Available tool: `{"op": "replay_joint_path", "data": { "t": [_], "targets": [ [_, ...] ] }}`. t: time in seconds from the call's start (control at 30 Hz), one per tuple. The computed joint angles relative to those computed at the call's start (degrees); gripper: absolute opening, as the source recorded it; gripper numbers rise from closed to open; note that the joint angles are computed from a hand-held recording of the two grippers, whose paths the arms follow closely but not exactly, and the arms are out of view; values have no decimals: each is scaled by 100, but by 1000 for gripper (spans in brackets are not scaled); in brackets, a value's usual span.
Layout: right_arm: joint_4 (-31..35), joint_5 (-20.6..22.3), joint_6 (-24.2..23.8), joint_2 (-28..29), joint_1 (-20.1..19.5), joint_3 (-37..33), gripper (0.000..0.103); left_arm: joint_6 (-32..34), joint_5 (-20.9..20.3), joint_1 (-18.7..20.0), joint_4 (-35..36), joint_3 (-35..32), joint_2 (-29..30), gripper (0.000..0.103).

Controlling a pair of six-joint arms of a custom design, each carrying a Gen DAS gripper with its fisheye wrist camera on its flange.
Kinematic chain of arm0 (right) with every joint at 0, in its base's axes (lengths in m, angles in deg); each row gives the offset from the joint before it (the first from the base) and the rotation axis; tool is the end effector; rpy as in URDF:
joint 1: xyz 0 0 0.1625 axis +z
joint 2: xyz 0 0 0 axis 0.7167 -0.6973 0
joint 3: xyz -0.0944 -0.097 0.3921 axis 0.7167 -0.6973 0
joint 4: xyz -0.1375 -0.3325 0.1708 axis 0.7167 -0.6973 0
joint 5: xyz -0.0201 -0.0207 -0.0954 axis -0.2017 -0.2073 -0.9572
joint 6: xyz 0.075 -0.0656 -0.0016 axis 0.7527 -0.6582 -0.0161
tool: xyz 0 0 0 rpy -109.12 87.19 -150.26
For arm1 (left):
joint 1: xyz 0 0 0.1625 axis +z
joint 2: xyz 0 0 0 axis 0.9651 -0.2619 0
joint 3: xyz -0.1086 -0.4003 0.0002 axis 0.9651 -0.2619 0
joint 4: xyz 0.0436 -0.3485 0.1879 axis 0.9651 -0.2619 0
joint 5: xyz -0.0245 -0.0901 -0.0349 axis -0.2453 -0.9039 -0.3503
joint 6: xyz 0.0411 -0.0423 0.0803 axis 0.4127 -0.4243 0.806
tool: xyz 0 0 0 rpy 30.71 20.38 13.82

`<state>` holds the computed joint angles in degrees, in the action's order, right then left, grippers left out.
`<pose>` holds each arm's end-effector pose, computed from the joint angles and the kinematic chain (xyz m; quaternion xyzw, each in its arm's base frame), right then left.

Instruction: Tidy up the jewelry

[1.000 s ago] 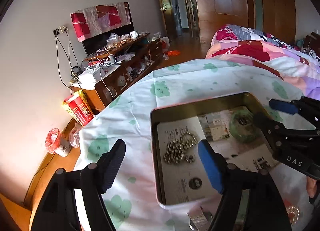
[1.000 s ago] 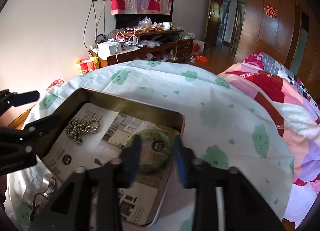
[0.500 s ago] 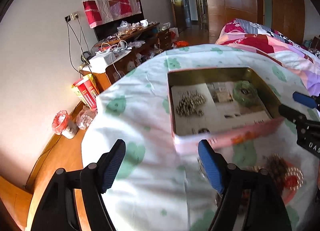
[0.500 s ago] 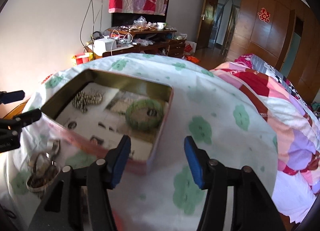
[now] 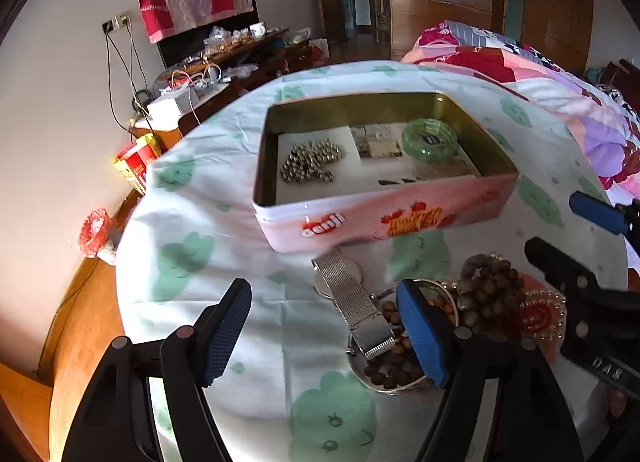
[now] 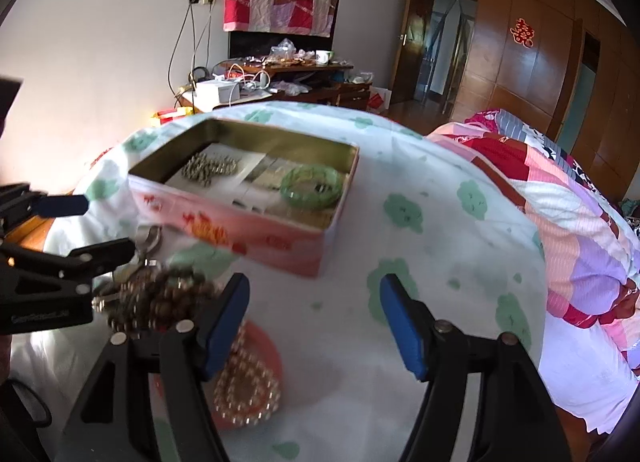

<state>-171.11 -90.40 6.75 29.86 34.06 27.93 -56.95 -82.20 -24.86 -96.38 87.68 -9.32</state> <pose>-0.0116 -0.7858 0.2317 0.4527 -0.8226 0.2453 0.2414 -0.3145 -0.7242 -0.0934 0.0176 0.8327 -0.3391 0.4373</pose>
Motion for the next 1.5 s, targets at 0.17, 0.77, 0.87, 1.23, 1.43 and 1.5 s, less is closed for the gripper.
{"op": "replay_joint_path", "data": {
  "t": [0.17, 0.77, 0.87, 1.23, 1.43, 1.5],
  "targets": [
    [22, -53, 42, 27, -42, 18, 72, 497, -500, 53, -586, 75, 4, 19],
    [210, 471, 120, -287, -67, 314, 72, 905, 272, -235, -1832, 1062, -581, 16],
    [340, 362, 39, -279, -52, 312, 56, 697, 257, -225, -1741, 1210, -687, 16],
    [917, 202, -193, -541, -107, 510, 49, 487, 100, -226, -1448, 1232, -665, 16],
    [1166, -136, -191, -401, -76, 374, 41, 391, 61, -203, -1374, 1225, -643, 16],
    [1249, -146, -123, -344, -70, 279, 40, 367, 42, -198, -1362, 1230, -646, 16]
  ]
}}
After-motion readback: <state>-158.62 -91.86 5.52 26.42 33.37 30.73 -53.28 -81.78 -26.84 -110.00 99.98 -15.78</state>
